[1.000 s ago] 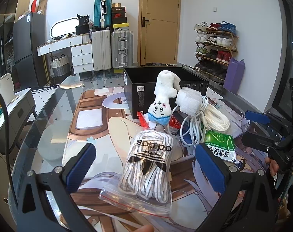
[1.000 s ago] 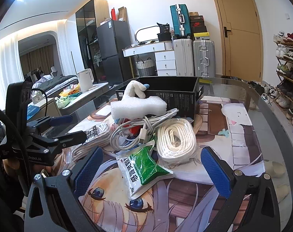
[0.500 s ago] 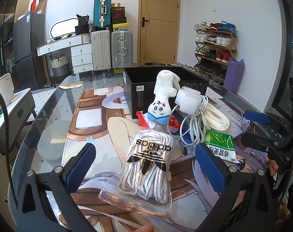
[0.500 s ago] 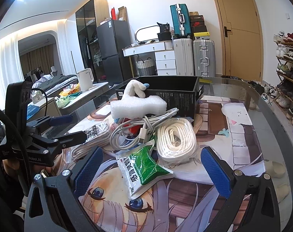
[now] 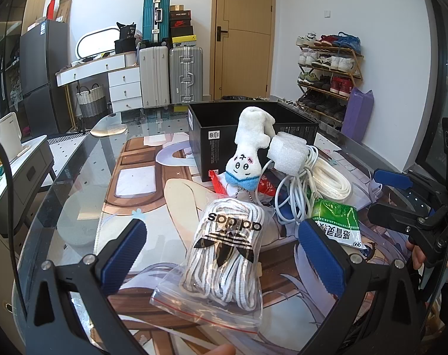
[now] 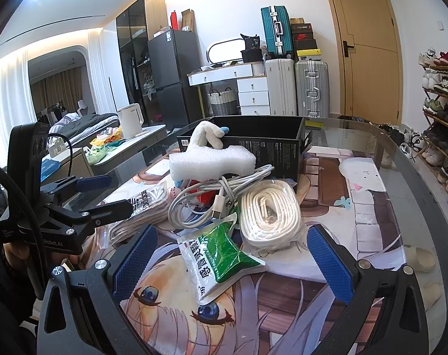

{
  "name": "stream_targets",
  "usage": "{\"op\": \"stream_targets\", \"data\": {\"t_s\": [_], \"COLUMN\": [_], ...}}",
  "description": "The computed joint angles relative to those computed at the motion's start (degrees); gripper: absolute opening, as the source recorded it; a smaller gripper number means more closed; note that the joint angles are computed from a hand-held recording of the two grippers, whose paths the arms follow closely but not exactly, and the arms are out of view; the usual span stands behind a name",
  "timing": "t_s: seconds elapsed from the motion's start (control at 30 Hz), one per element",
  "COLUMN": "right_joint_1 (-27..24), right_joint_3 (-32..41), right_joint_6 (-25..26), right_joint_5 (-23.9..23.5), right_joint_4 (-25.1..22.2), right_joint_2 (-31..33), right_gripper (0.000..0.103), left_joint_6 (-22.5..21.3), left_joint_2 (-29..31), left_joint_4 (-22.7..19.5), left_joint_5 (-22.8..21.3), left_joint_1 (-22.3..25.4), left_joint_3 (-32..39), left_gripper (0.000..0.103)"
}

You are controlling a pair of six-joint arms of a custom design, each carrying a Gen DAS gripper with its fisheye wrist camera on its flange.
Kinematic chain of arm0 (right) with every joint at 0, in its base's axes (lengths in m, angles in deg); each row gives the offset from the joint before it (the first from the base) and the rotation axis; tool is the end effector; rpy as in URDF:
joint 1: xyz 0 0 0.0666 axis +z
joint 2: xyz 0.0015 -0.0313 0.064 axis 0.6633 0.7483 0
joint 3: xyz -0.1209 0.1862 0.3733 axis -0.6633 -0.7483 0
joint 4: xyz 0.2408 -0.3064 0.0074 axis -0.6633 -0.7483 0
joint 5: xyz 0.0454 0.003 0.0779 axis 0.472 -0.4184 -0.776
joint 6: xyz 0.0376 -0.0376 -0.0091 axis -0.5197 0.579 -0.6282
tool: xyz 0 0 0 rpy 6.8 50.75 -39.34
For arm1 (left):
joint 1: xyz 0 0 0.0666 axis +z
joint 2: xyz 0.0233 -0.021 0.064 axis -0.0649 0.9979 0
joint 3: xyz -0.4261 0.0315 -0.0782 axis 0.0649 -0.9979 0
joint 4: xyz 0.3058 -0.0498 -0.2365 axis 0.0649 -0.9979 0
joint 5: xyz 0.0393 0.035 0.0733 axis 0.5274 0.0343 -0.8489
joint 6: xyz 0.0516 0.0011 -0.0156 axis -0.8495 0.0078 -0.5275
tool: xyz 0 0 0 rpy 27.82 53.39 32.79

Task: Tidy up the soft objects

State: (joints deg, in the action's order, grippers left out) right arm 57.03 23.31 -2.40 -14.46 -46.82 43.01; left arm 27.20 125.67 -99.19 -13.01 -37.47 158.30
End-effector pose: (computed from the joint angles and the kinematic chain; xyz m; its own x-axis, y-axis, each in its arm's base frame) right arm 0.5578 0.1599 0.3768 -0.4695 -0.0620 -0.8808 -0.3723 0.9184 0.1338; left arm 0.5654 -0.3715 0.4214 -0.5434 0.1504 -0.8259 0.3446 0.9371 -0.0561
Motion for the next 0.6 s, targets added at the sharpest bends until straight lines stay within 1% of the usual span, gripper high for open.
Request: {"op": "stream_targets", "data": {"t_s": [0.43, 0.6], "right_joint_1": [0.0, 0.0], "right_joint_3": [0.0, 0.1], "right_joint_6": [0.0, 0.3], "right_joint_5": [0.0, 0.3], "right_joint_4": [-0.1, -0.1], "right_joint_2": [0.0, 0.2], "right_gripper": [0.103, 0.102], "left_joint_6": [0.0, -0.2], "left_joint_2": [0.0, 0.1], "left_joint_4": [0.1, -0.1], "left_joint_5": [0.2, -0.3], "left_joint_1": [0.0, -0.1], "left_joint_3": [-0.2, 0.0], "left_gripper": [0.103, 0.103]}}
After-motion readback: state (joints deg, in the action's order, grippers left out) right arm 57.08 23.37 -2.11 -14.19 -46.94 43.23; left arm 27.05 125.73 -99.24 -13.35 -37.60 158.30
